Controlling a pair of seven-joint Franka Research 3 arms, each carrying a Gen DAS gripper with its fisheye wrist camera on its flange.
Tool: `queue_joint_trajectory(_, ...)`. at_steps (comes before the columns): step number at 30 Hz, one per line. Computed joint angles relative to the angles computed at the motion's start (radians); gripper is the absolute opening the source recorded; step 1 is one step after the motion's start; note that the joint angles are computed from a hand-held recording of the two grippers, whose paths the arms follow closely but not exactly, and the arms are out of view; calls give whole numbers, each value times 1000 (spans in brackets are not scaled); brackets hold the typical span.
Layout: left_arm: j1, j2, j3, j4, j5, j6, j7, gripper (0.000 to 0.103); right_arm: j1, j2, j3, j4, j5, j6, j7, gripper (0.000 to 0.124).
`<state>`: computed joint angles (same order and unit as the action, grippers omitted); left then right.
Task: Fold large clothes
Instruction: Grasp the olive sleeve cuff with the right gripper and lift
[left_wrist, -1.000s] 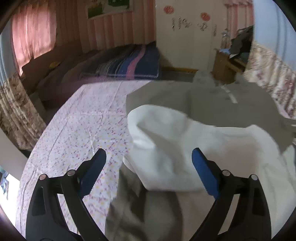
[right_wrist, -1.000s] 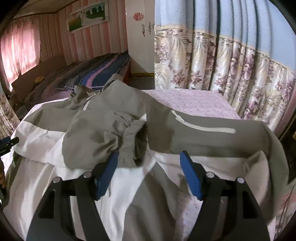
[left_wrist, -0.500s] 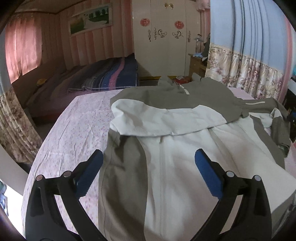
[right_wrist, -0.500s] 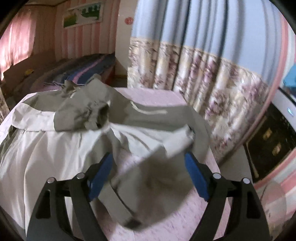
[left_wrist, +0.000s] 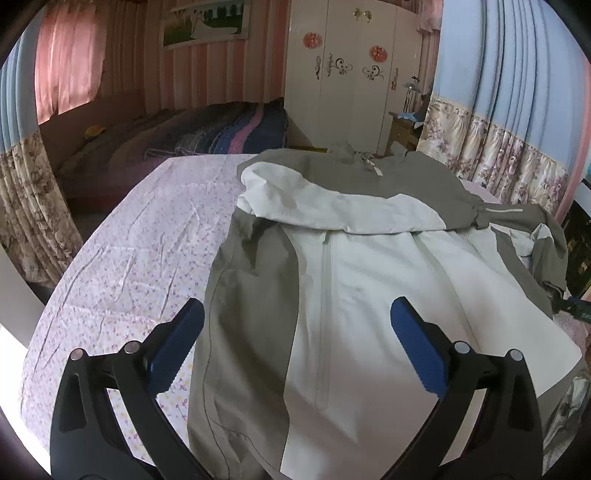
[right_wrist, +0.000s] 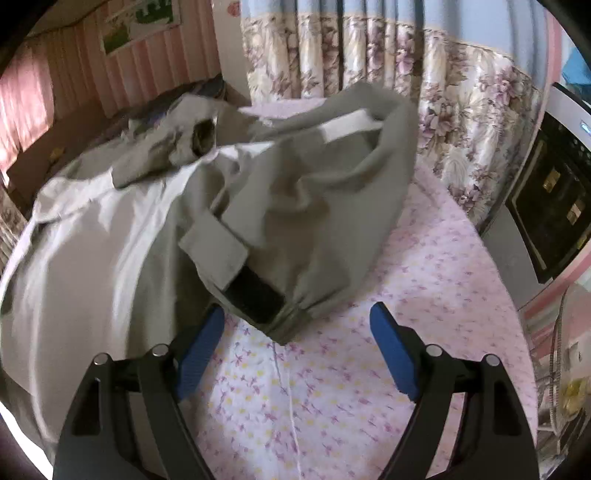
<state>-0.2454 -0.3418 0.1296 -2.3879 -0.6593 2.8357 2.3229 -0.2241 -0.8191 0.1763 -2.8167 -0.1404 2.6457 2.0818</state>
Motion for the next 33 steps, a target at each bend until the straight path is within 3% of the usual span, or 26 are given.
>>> queue_joint_trajectory(3, -22, -8, 15, -5, -36, 2, 33, 100, -81, 33, 78, 14, -61, 3, 85, 81)
queue_joint_trajectory(4, -21, -12, 13, -7, -39, 3, 35, 100, -120, 30, 103, 17, -87, -2, 131, 74)
queue_joint_trajectory(5, -22, -14, 12, -10, -41, 6, 39, 100, -133, 22, 97, 12, -94, 5, 164, 44)
queue_joint_trajectory(7, -18, -15, 12, -11, -39, 5, 36, 100, -162, 2, 84, 13, -113, -13, 206, 6)
queue_joint_trajectory(14, 8, 4, 18, 16, -27, 2, 25, 100, -408, -182, 101, 8, -290, -52, 396, 6)
queue_joint_trajectory(15, 13, 9, 18, 24, -25, 1, 24, 100, -442, -209, 89, 14, -313, -37, 412, 6)
queue_joint_trajectory(17, 18, 18, 17, 42, -24, 3, 34, 100, -442, -224, 17, 36, -316, 29, 381, 6)
queue_joint_trajectory(18, 18, 22, 17, 50, -27, 3, 42, 100, -417, -211, -13, 56, -314, 48, 364, 6)
queue_joint_trajectory(20, 11, 32, 21, 75, -45, 0, 67, 100, -296, -167, -104, 107, -225, 115, 241, 6)
queue_joint_trajectory(24, 6, 59, 17, 148, -112, -37, 116, 100, -91, -60, -147, 214, -130, 201, 100, 6)
queue_joint_trajectory(25, 10, 66, 10, 165, -128, -42, 127, 100, -10, -6, -161, 257, -76, 229, 57, 6)
queue_joint_trajectory(30, 47, 118, -33, 260, -169, -68, 170, 100, 233, 279, -167, 477, 79, 287, -56, 6)
queue_joint_trajectory(33, 84, 147, -56, 306, -177, -82, 177, 100, 318, 486, -139, 668, 149, 271, -146, 6)
